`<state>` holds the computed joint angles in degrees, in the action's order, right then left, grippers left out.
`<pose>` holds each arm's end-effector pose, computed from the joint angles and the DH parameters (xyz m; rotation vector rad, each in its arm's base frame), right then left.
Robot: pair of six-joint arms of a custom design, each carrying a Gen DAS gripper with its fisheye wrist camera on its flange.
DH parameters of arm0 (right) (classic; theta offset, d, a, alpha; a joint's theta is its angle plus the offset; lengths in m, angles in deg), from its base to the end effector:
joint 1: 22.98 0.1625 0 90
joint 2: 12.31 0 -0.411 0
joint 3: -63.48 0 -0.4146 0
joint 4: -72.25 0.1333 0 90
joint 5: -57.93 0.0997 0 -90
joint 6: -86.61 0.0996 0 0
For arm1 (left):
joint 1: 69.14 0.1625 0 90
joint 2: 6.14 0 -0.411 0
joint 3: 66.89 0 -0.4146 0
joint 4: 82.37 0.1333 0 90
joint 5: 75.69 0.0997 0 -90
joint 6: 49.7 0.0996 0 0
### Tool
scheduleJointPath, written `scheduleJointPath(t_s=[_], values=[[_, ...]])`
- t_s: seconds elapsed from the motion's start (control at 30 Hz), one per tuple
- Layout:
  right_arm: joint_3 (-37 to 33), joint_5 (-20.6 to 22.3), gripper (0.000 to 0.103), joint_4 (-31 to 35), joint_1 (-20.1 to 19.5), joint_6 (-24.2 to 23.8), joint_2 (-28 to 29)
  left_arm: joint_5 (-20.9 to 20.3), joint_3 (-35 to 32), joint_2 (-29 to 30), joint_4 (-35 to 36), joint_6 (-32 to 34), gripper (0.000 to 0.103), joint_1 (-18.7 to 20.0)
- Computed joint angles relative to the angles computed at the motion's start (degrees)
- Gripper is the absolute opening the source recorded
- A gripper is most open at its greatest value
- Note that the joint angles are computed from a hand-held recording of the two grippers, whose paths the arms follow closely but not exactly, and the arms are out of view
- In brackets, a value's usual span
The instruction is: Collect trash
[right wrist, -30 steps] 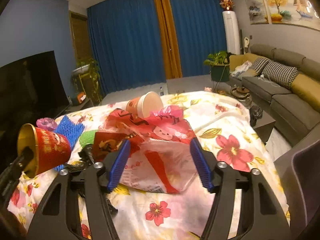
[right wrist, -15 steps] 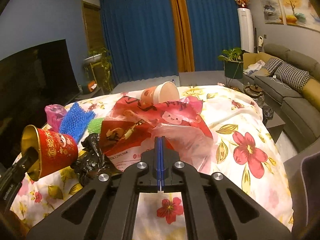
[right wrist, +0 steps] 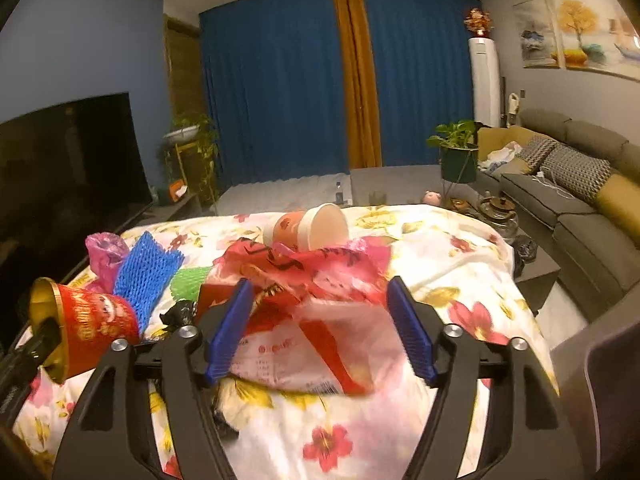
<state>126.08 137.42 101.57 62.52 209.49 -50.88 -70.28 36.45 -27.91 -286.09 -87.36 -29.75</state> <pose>0.0978 -0.6883 0.1118 1.3259 -2.4880 0.9343 -0.2558 -0.5108 -0.0342 -0.3334 1.6994 -1.6051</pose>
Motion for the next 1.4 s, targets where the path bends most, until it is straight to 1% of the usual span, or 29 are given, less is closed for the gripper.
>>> scheduleJointPath(t_s=[0.13,0.2,0.23,0.27,0.3,0.37,0.4,0.43,0.47,0.5,0.53,0.7,0.83,1.1,1.23,1.4], values=[[-4.9,3.6,0.074,4.1,1.1,-1.2,3.9,0.8,0.7,-0.7,2.2,-2.0,0.002,-0.3],[-5.2,4.7,0.073,4.7,1.1,-1.6,4.3,0.8,0.7,-0.8,1.9,-1.6,0.002,-0.2],[-4.7,5.1,0.068,4.4,1.0,-1.8,4.2,0.6,0.4,-0.6,0.2,-0.1,0.002,-0.1],[-4.9,5.5,0.058,5.0,1.0,-2.1,4.4,0.1,0.6,-0.7,-0.3,0.0,0.002,0.1],[-5.5,6.2,0.055,5.9,1.1,-2.2,4.8,-0.1,0.5,-0.5,-1.0,0.4,0.002,0.0],[-6.7,7.5,0.038,7.5,1.1,-2.4,5.6,-0.4,0.5,-0.3,-1.7,0.8,0.002,0.0],[-7.1,8.1,0.038,8.1,1.2,-2.3,6.0,-0.3,0.4,-0.3,-1.7,0.9,0.002,0.0],[-7.3,8.2,0.034,8.5,1.0,-2.4,6.2,-0.2,0.3,-0.1,-1.7,1.1,0.002,-0.1],[-7.4,8.2,0.018,8.9,1.0,-2.5,6.3,-0.2,0.0,0.1,-2.4,2.0,0.002,-0.1],[-7.9,8.0,0.011,10.1,0.9,-2.5,6.5,-0.2,-0.4,0.4,-3.6,3.4,0.002,-0.2],[-7.6,7.6,0.001,10.3,0.8,-2.6,6.3,-0.3,-0.6,0.6,-4.7,4.3,0.002,-0.2],[-1.7,3.9,0.001,7.5,-0.3,-3.5,2.0,0.4,-1.3,1.3,-7.3,7.0,0.002,-0.8],[2.4,0.6,0.001,6.1,-1.7,-3.9,-1.8,1.0,-1.5,1.7,-8.1,7.7,0.002,-1.4],[7.3,-5.2,0.001,6.5,-4.2,-3.9,-8.4,1.5,-1.5,1.8,-4.7,5.1,0.002,-3.1],[8.4,-6.9,0.000,7.9,-5.3,-4.1,-10.4,1.3,-1.9,2.1,-3.8,4.9,0.002,-4.0],[10.4,-8.2,0.000,8.9,-6.8,-4.9,-12.7,1.8,-3.4,3.6,-6.3,8.0,0.002,-5.4]])
